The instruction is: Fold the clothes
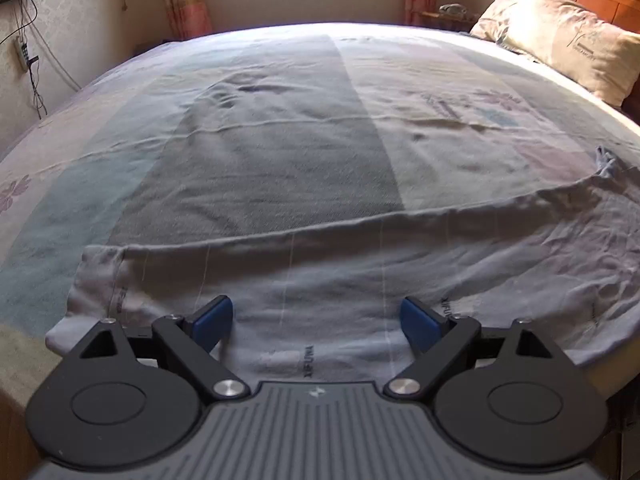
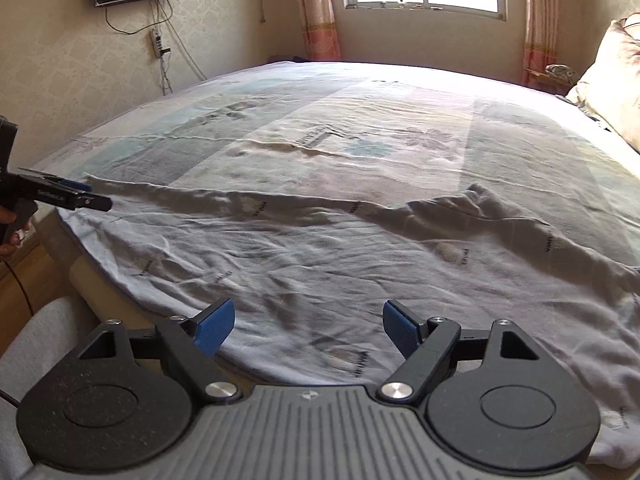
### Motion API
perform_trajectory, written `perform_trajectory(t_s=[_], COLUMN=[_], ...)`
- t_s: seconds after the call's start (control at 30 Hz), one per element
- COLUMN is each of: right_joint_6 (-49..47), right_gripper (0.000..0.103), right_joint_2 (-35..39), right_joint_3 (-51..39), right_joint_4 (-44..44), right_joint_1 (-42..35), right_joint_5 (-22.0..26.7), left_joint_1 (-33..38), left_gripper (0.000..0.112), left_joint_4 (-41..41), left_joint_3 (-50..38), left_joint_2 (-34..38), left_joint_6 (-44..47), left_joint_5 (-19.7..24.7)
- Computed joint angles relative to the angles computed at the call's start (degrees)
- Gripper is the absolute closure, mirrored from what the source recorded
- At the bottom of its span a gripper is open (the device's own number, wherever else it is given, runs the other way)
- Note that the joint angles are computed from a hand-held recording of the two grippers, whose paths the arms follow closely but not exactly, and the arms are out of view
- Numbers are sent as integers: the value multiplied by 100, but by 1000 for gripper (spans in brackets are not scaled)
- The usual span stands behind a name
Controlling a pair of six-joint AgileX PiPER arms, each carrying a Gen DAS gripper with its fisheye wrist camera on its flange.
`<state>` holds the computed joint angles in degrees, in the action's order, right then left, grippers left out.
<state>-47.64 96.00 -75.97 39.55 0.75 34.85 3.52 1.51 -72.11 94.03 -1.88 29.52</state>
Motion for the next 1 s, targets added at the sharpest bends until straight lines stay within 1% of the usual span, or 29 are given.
perform_trajectory(t_s=[0.03,0.07,0.1,0.13,0.17,0.2,0.27,0.3,0.33,0.37,0.43,0.5,0.6,0.67,0.73,0.83,0.9,0.97,1.0], right_joint_6=[238,489,533,453,156,-265,-546,-535,-410,-233,-319,-905,-1806,-2341,-2608,-2936,-3087,-3010,-2936], right_gripper=[18,18,17,17,17,15,13,9,7,7,7,7,7,7,8,8,8,8,8], right_joint_2=[-20,-36,-64,-95,-128,-159,-183,-186,-203,-223,-341,-506,-760,-849,-825,-709,-626,-529,-475], right_joint_3=[58,119,222,344,442,537,660,693,716,736,834,978,1199,1267,1215,1143,1125,1058,1014], right_joint_4=[-278,-560,-612,-532,-224,217,627,670,520,286,128,496,910,1110,1020,667,366,65,-112], right_joint_1=[-100,-209,-353,-519,-686,-865,-966,-928,-819,-689,-554,-548,-422,-279,-62,430,757,995,1112], right_joint_5=[-67,-129,-178,-222,-193,-118,-144,-212,-340,-484,-630,-632,-782,-841,-848,-1129,-1428,-1588,-1655], left_joint_1=[90,126,105,37,-40,-152,-485,-701,-915,-1126,-1550,-1884,-2267,-2278,-2226,-2052,-2067,-2102,-2102], left_gripper=[18,20,20,20,20,20,20,20,19,19,19,19,19,19,17,17,17,17,17], left_joint_4=[-175,-120,26,120,143,36,-82,-84,-87,-94,17,266,639,564,375,-73,-26,50,-8], left_joint_3=[33,-44,-109,-137,-161,-175,-256,-341,-443,-561,-772,-932,-1194,-1289,-1331,-1321,-1332,-1341,-1296], left_joint_2=[-41,-46,-64,-120,-188,-282,-421,-406,-377,-335,-135,131,557,727,825,793,789,761,706], left_joint_6=[-107,-302,-543,-610,-596,-428,-170,-108,-42,30,104,41,-98,-204,-267,-8,17,-20,2], left_joint_5=[-15,108,224,299,363,398,469,509,554,603,639,622,638,716,764,821,876,913,862])
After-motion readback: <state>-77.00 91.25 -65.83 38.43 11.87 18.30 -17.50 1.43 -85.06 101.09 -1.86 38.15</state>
